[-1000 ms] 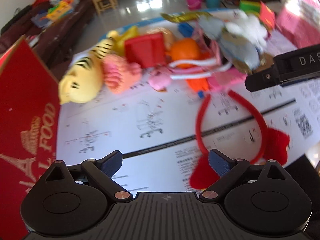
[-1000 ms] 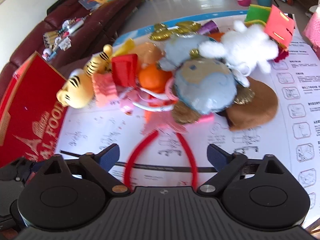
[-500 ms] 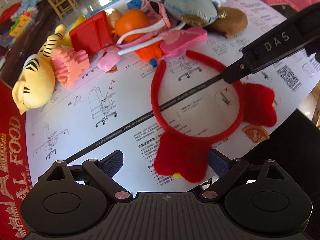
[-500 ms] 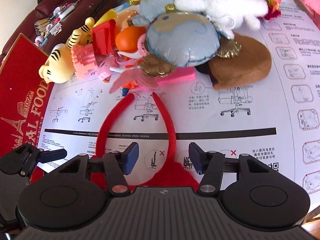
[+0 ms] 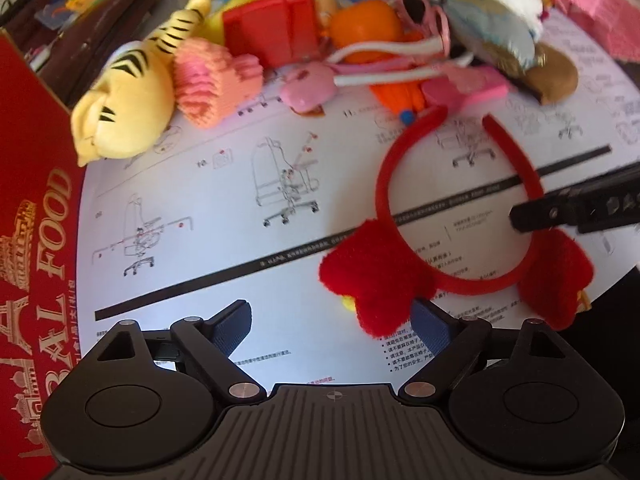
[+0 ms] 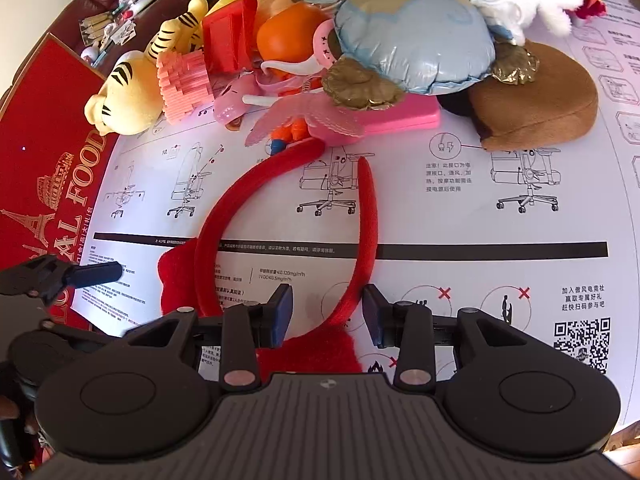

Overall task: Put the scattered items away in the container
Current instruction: 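Close the left tool on the red headband while the right tool grips its plush ear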

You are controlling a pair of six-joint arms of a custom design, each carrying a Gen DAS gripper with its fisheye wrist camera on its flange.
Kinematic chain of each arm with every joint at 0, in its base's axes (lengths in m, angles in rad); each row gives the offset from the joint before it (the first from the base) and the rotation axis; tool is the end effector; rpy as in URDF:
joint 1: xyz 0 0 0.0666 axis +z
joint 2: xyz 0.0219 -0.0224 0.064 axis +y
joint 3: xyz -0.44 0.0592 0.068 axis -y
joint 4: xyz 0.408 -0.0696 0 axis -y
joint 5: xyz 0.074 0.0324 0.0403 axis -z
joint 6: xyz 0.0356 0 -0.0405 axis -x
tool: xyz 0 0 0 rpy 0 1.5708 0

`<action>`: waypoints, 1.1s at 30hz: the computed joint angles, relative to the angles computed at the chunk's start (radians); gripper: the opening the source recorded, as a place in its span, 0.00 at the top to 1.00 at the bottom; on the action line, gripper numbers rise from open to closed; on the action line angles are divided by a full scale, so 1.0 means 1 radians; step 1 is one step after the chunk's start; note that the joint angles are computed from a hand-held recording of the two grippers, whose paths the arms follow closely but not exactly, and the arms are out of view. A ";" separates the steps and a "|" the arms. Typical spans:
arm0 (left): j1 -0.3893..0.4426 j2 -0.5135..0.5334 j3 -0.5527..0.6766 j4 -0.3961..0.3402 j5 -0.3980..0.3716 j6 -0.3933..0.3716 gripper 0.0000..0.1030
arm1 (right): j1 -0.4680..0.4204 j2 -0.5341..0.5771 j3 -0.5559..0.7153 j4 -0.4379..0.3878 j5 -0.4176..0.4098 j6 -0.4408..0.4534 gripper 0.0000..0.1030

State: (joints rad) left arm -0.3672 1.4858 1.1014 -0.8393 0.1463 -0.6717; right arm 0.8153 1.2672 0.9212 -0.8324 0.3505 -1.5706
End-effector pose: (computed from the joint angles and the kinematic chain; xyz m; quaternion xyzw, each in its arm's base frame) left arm 0.4343 -0.1730 0.3190 0.4986 0.8465 -0.0450 0.1811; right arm 0.2697 0.2679 0.3331 0.3877 0.8852 0.1153 0.2298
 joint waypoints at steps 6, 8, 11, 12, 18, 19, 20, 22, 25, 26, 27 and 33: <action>-0.017 0.022 0.040 -0.011 0.010 0.051 0.14 | 0.009 0.002 -0.005 0.008 0.023 0.013 0.57; -0.029 0.048 0.056 -0.026 0.010 0.060 0.17 | 0.013 0.001 -0.008 0.013 0.031 0.009 0.56; -0.052 0.077 0.069 -0.030 -0.002 0.066 0.19 | 0.017 0.002 -0.007 0.009 0.035 0.010 0.56; -0.060 0.082 0.068 -0.023 -0.009 0.061 0.19 | 0.019 0.002 -0.006 0.008 0.035 0.013 0.56; -0.083 0.098 0.055 0.021 -0.057 0.052 0.46 | 0.026 -0.016 -0.031 0.042 0.051 0.004 0.56; -0.077 0.101 0.062 0.006 -0.041 0.055 0.56 | 0.029 -0.019 -0.036 0.049 0.056 -0.004 0.56; -0.073 0.103 0.066 0.000 -0.034 0.062 0.60 | 0.032 -0.021 -0.039 0.054 0.062 -0.005 0.55; -0.069 0.094 0.055 0.019 -0.047 0.060 0.62 | 0.040 -0.021 -0.044 0.071 0.072 0.008 0.49; -0.056 0.082 0.041 0.036 -0.055 0.068 0.65 | 0.042 -0.008 -0.030 0.056 0.075 0.018 0.47; -0.049 0.082 0.041 0.034 -0.053 0.083 0.66 | 0.040 -0.005 -0.025 0.052 0.072 0.022 0.45; -0.042 0.084 0.045 0.026 -0.050 0.104 0.66 | 0.038 -0.001 -0.021 0.050 0.068 0.027 0.42; 0.006 0.108 0.083 -0.040 -0.005 0.306 0.68 | 0.027 0.029 0.018 0.005 0.035 0.022 0.38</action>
State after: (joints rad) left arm -0.3609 1.5939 1.1840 -0.8794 0.1409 -0.3659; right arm 0.8428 1.2962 0.9393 -0.8270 0.3858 -1.5489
